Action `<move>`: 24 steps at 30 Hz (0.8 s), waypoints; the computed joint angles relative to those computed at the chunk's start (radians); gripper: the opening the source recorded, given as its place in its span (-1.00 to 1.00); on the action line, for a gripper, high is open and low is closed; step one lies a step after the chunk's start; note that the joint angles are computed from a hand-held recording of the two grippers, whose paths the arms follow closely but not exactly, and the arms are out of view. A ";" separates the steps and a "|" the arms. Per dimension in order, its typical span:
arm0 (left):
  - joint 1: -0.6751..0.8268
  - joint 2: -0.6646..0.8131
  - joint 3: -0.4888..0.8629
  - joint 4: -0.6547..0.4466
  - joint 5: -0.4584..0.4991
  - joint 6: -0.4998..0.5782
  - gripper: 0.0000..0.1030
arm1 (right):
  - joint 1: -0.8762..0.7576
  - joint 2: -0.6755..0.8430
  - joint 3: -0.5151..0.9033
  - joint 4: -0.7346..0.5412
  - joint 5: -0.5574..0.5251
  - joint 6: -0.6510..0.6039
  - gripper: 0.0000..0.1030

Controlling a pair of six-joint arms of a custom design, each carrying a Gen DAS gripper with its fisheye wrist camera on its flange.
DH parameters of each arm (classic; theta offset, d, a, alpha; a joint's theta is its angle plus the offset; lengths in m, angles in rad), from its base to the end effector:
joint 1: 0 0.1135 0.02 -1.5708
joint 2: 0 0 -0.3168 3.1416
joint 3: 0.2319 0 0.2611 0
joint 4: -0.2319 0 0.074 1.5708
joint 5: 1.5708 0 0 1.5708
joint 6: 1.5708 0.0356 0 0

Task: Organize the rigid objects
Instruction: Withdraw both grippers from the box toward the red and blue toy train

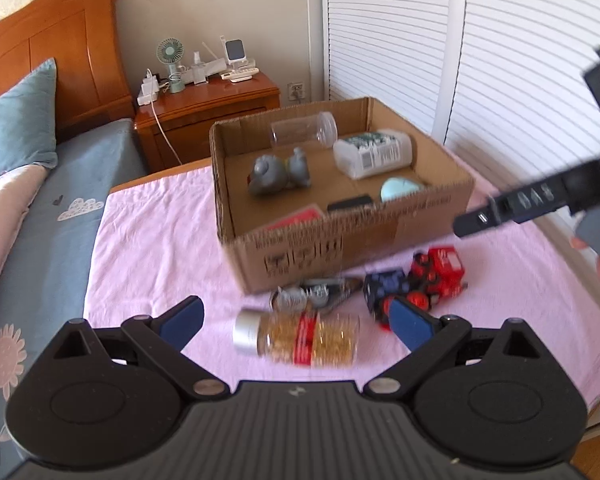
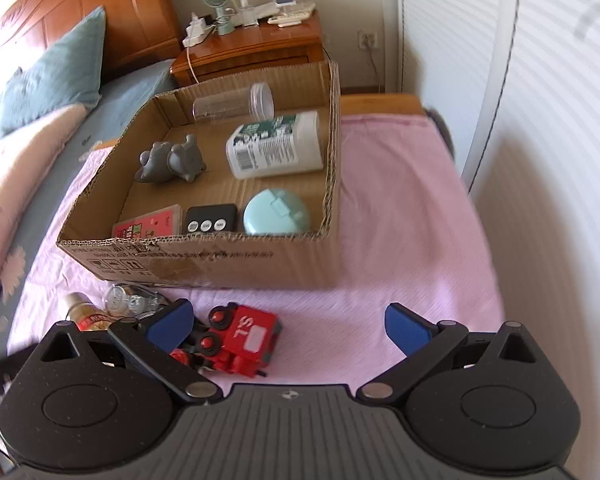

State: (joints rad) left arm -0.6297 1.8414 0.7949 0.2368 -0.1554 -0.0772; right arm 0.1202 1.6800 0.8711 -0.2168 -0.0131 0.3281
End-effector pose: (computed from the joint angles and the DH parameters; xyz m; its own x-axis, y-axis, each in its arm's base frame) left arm 0.2935 -0.2070 0.1498 -0.6217 0.3587 -0.6963 0.4489 0.8916 0.0585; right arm 0.3277 0.0401 0.1923 -0.8444 0.2226 -0.4872 0.1537 0.9720 0.1777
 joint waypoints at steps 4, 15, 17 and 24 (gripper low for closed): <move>-0.037 0.004 -0.087 0.104 -0.056 -0.011 0.92 | 0.026 0.037 -0.025 0.063 0.035 0.093 1.00; -0.032 0.047 -0.158 0.186 -0.035 -0.089 0.92 | 0.089 0.146 0.012 0.094 0.099 0.173 1.00; -0.030 0.051 -0.161 0.190 -0.041 -0.085 0.92 | 0.101 0.165 0.027 0.087 0.121 0.176 1.00; -0.009 0.048 -0.181 0.217 -0.012 -0.086 0.92 | 0.144 0.187 0.023 0.083 0.241 0.158 1.00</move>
State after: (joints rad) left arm -0.6383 1.8899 0.6140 0.4539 -0.1676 -0.1635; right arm 0.2641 1.8668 0.8937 -0.1338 0.2277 0.4857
